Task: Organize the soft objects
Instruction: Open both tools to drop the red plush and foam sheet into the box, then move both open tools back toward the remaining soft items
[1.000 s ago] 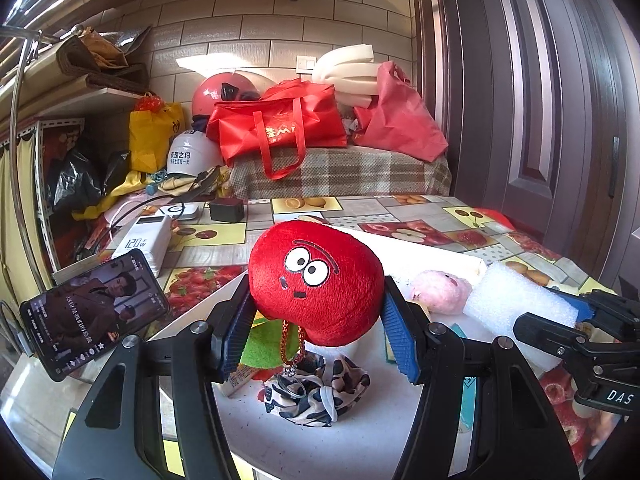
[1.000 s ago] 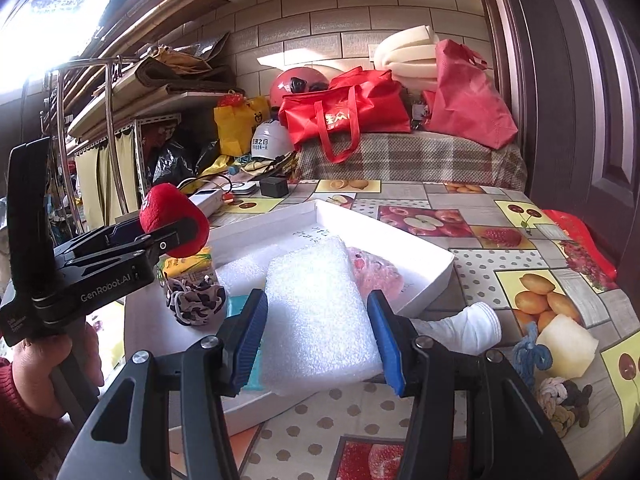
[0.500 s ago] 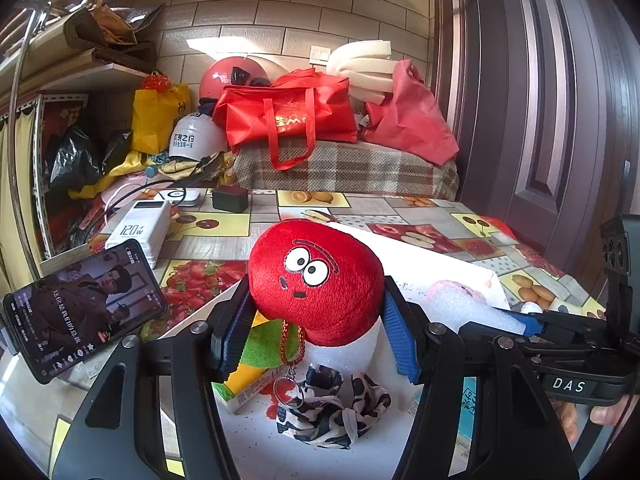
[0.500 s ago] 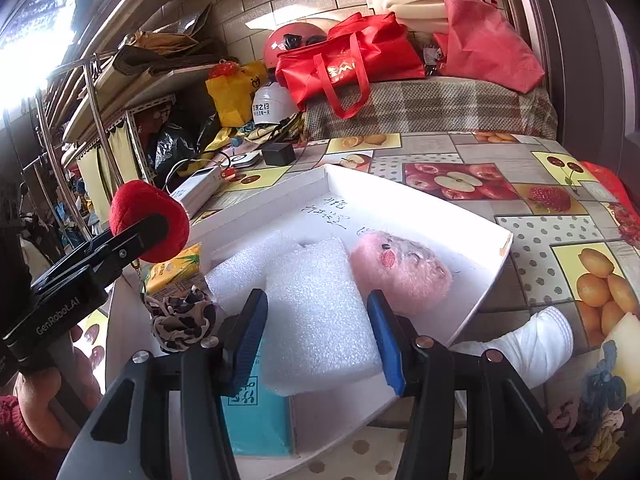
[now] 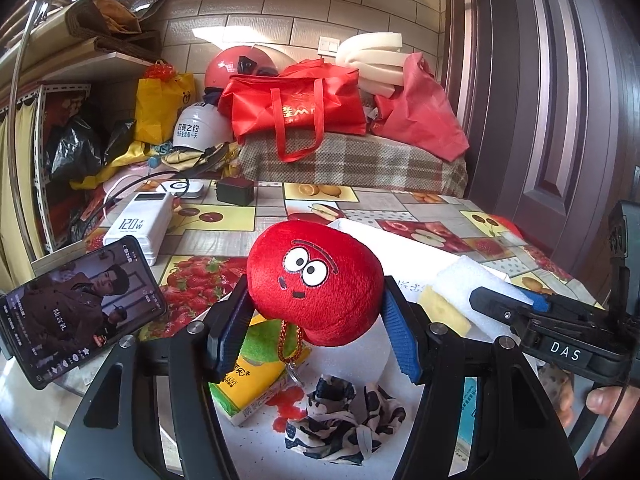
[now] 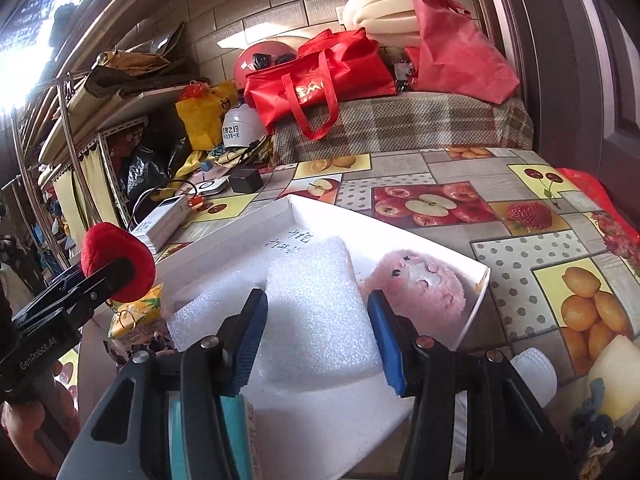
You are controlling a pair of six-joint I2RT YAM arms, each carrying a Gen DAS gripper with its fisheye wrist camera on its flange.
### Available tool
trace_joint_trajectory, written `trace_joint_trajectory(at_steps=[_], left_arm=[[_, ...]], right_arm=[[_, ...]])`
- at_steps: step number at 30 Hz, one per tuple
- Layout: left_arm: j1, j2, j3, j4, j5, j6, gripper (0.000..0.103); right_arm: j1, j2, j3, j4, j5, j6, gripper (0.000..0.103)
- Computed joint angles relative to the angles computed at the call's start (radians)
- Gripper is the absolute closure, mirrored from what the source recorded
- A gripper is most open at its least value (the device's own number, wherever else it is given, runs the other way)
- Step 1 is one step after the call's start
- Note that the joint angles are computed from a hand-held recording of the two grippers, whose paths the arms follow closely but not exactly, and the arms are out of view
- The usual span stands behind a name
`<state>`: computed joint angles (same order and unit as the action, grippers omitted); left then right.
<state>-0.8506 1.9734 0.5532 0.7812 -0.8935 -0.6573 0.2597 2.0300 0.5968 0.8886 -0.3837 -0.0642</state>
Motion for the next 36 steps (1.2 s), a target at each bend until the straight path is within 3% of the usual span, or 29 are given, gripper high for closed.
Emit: trace_joint_trajectory(at_steps=[4, 6, 7, 9, 18, 36], left_arm=[[-0.020, 0.009, 0.019, -0.013, -0.038, 0.025, 0.032], [-0.024, 0.010, 0.025, -0.026, -0.055, 0.022, 0.005], [-0.027, 0.010, 0.027, -0.034, -0.068, 0.015, 0.000], [-0.028, 0.010, 0.025, -0.032, -0.074, 0.018, 0.000], [-0.026, 0.010, -0.001, 0.014, -0.078, 0.024, 0.000], [-0.063, 0.020, 0.005, 0.023, -0.165, 0.040, 0.000]], right_arm=[[0.021, -0.009, -0.052, 0.097, 0.026, -0.030, 0.047], [0.020, -0.007, -0.062, 0.124, 0.030, -0.026, 0.016], [0.019, -0.006, -0.068, 0.141, 0.037, -0.020, 0.013], [0.018, -0.003, -0.074, 0.163, 0.046, -0.016, 0.000], [0.053, 0.011, -0.133, 0.301, 0.114, -0.038, 0.000], [0.049, 0.027, -0.159, 0.382, 0.131, -0.019, 0.000]])
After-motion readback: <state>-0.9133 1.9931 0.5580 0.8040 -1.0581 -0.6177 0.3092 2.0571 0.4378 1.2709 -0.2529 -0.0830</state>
